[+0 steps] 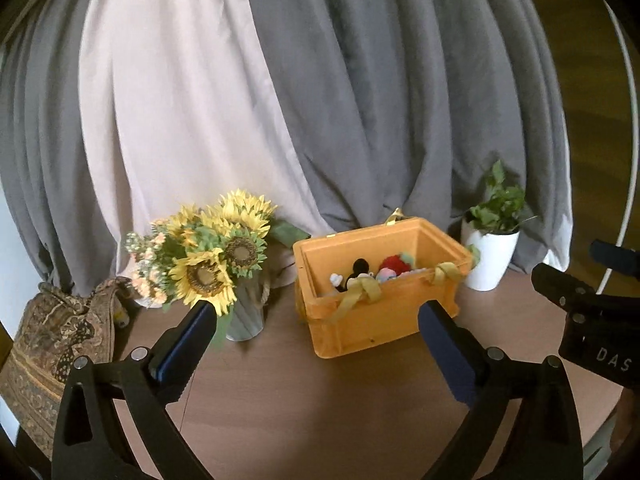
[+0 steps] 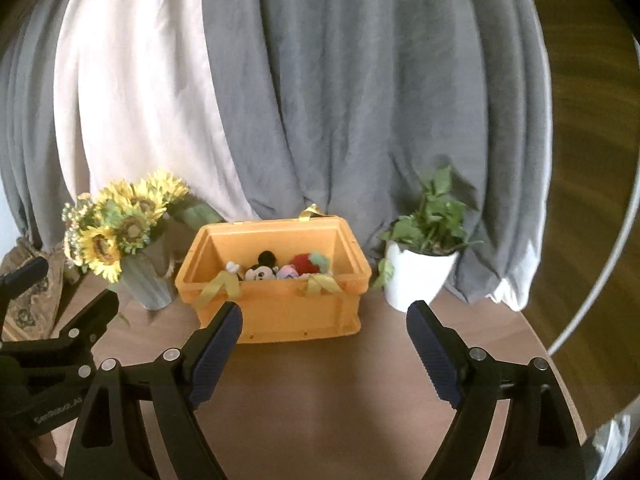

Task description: Organize soft objects

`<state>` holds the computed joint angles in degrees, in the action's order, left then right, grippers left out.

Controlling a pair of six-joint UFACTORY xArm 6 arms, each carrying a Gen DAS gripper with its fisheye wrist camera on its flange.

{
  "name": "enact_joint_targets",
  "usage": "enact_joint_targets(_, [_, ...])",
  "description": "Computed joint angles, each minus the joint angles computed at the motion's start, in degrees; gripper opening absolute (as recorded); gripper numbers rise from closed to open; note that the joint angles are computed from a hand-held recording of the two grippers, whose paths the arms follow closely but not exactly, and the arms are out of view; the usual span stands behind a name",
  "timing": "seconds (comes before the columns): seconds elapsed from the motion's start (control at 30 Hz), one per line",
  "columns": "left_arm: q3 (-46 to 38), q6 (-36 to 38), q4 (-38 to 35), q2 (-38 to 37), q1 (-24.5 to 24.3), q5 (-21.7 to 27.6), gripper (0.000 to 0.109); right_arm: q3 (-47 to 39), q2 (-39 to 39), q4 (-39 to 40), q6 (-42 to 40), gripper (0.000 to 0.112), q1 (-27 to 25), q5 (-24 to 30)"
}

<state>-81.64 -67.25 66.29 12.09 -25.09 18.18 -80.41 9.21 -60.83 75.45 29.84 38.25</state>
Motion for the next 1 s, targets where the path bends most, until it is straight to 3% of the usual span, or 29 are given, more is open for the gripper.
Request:
enact_joint_targets(0.23, [12.6, -14.8, 11.0, -12.4, -3.9, 3.5, 0.103, 12.0, -11.5, -6.1, 7.9, 0.091, 4.3, 3.3])
enact_joint_targets(0.6, [26.2, -20.4, 13.7, -27.5, -12.8, 11.2, 0.103, 27.0, -29.0, -9.4, 13.4, 0.096, 12.9, 10.5])
enact_joint_targets(1.0, [33.8, -21.7, 12.6, -36.0, -20.6, 19.6, 0.103, 34.0, -37.8, -9.6, 15.8, 0.096, 21.6, 18.9])
